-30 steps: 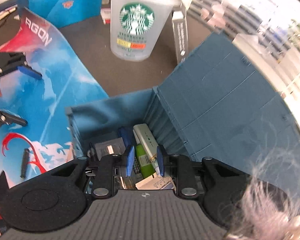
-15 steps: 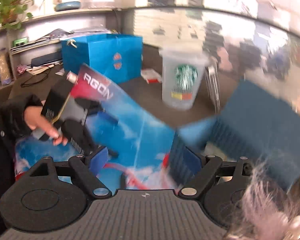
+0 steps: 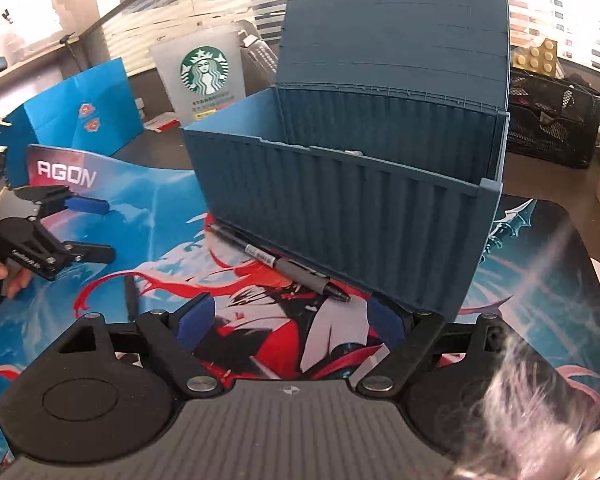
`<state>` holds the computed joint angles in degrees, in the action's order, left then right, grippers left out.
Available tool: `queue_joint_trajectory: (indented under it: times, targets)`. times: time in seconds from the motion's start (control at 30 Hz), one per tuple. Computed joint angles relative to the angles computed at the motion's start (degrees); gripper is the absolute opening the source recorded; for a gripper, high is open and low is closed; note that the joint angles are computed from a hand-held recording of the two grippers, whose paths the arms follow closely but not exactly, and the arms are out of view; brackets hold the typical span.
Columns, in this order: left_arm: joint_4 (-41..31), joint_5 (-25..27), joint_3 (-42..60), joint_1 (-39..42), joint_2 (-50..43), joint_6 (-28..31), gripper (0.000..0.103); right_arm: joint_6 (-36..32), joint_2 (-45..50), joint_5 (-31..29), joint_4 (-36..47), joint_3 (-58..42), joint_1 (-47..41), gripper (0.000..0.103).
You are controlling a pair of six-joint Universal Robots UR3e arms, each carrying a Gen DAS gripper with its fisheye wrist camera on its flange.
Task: Organize rigid objects
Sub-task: 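Move the right gripper out of the crate down to the black pen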
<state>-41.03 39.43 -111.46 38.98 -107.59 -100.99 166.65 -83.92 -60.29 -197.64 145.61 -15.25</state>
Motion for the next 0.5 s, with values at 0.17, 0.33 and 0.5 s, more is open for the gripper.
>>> queue_joint_trajectory:
  times: [0.17, 0.33, 0.5]
  targets:
    - [0.0, 0.0, 0.0, 0.0, 0.0, 0.0, 0.103, 1.9, 3.9, -0.9, -2.9, -1.6, 1.5, 0.091]
    - [0.0, 0.0, 0.0, 0.0, 0.0, 0.0, 0.103, 3.2, 7.2, 0.7, -6.2, -2.6, 3.0, 0.1]
    - [0.1, 0.0, -0.1, 0.0, 0.0, 0.0, 0.103, -1.3, 4.6, 10.3, 0.4, -2.0, 1.7, 0.099]
